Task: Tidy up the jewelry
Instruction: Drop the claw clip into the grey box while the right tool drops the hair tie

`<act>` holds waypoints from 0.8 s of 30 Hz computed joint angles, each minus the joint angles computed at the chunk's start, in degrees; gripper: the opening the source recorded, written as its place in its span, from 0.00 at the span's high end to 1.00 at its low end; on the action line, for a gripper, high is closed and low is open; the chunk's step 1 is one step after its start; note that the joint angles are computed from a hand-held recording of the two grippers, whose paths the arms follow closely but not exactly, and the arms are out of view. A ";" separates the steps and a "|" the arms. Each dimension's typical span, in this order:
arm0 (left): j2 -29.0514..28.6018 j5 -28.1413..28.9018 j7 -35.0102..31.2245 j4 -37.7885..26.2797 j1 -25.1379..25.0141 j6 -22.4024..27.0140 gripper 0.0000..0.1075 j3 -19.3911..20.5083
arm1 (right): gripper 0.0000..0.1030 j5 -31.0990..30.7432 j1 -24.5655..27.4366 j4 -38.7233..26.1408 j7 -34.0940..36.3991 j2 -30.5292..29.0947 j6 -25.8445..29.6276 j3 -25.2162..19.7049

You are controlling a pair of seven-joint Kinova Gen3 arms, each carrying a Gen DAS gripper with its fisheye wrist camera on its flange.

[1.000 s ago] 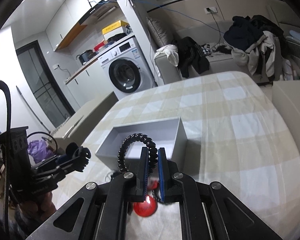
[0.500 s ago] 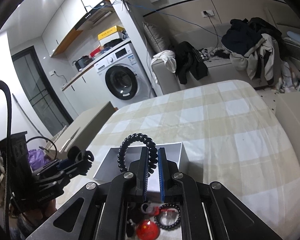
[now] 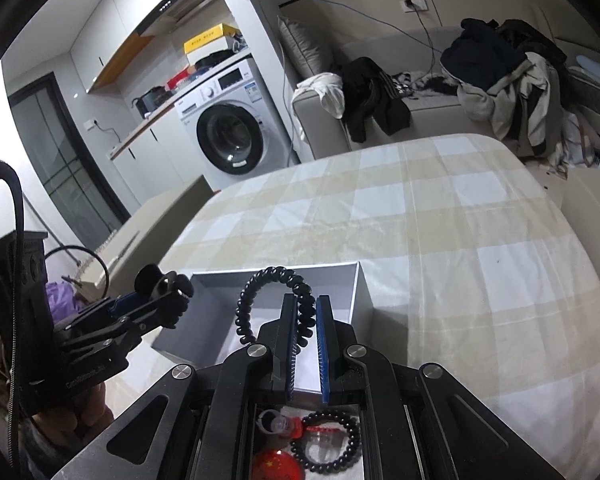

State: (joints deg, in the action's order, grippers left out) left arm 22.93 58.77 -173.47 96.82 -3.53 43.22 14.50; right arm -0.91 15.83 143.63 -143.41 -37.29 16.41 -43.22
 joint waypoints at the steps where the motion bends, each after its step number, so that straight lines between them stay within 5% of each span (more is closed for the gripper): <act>1: 0.07 -0.29 0.25 -0.08 0.28 -0.27 0.62 -0.11 | 0.92 0.07 0.68 -0.20 -0.06 0.37 0.16 -0.84; 18: 0.28 -4.41 1.95 0.28 1.53 -5.05 0.62 1.42 | 0.92 2.85 9.74 -3.43 -2.29 4.28 2.34 -11.12; 24: 0.65 -5.28 3.31 -0.22 1.50 -4.26 0.62 1.40 | 0.92 2.56 7.66 -2.82 -3.37 5.53 1.70 -8.96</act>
State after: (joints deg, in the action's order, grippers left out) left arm 23.58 53.49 -170.16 96.59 -2.02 38.95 15.90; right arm 1.65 23.49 140.81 -146.77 -31.76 18.11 -52.18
